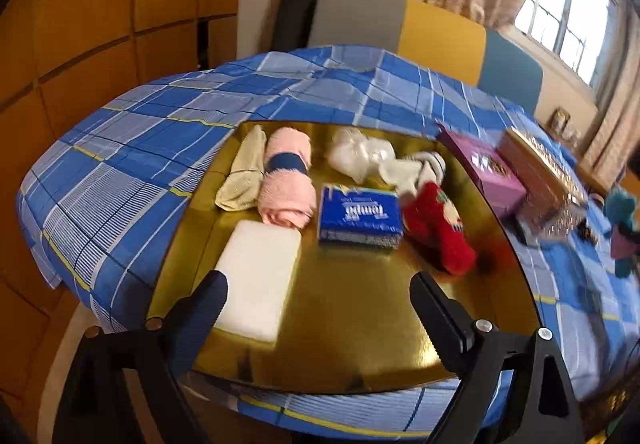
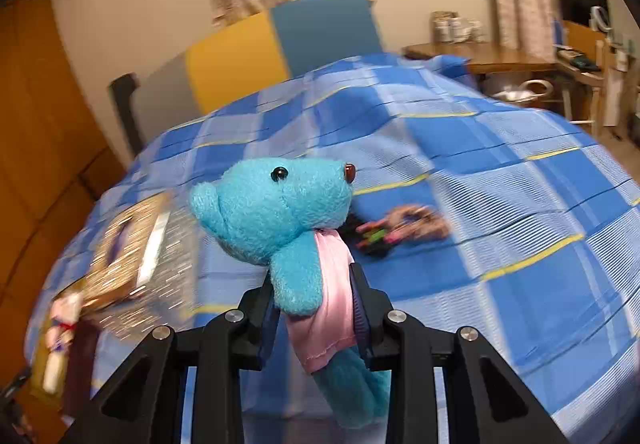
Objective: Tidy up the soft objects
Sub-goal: 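Carry the teal bear into the gold tray and open the right tool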
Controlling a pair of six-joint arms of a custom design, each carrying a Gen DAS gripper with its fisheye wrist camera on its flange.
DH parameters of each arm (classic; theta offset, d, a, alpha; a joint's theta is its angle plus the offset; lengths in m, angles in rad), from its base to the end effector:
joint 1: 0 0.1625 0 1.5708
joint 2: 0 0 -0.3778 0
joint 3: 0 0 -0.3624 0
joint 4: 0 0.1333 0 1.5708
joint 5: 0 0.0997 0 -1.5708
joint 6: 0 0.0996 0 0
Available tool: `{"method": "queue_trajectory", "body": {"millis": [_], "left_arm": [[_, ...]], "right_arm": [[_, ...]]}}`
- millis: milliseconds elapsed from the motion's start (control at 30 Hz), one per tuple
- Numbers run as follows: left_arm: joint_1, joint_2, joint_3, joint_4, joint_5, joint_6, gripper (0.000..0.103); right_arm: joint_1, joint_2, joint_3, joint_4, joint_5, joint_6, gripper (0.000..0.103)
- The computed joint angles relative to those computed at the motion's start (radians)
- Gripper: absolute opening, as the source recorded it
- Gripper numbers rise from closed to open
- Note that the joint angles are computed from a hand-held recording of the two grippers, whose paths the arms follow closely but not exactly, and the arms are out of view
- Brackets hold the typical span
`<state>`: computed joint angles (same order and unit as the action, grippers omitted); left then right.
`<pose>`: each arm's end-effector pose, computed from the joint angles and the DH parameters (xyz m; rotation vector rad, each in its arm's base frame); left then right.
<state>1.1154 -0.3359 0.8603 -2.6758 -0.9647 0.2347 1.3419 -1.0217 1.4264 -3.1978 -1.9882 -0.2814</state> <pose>-0.1806 -0.8008 0.0918 0.6220 2.4167 -0.8233 -0.0570 -0.6541 0.4047 -0.2589 -2.1281 1.3243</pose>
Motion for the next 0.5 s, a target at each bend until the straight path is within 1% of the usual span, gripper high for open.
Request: {"method": "queue_trajectory", "body": {"millis": [67,133,200,267,367,500], "left_arm": [[-0.006,0.0,0.0,0.037,0.02,-0.012,0.095],[-0.005,-0.004,0.001,0.075,0.012,-0.041,0.095],[-0.003,-0.01,0.011,0.082,0.005,-0.06,0.095],[-0.004,-0.014,0.019,0.064,0.01,-0.064,0.095],[-0.003,-0.021,0.025,0.024,0.022,-0.068,0.095],[0.005,-0.024,0.007,-0.013,0.053,-0.096,0.095]], "right_arm": [[0.026,-0.005,0.03,0.019,0.032,-0.009,0.031],[0.066,0.004,0.047,0.045,0.056,-0.051,0.031],[0.105,0.023,0.043,0.076,0.083,-0.083,0.031],[0.143,0.053,0.021,0.136,0.12,-0.096,0.031],[0.198,0.117,-0.05,0.243,0.153,-0.115,0.031],[0.259,0.237,-0.186,0.394,0.17,-0.144,0.031]]}}
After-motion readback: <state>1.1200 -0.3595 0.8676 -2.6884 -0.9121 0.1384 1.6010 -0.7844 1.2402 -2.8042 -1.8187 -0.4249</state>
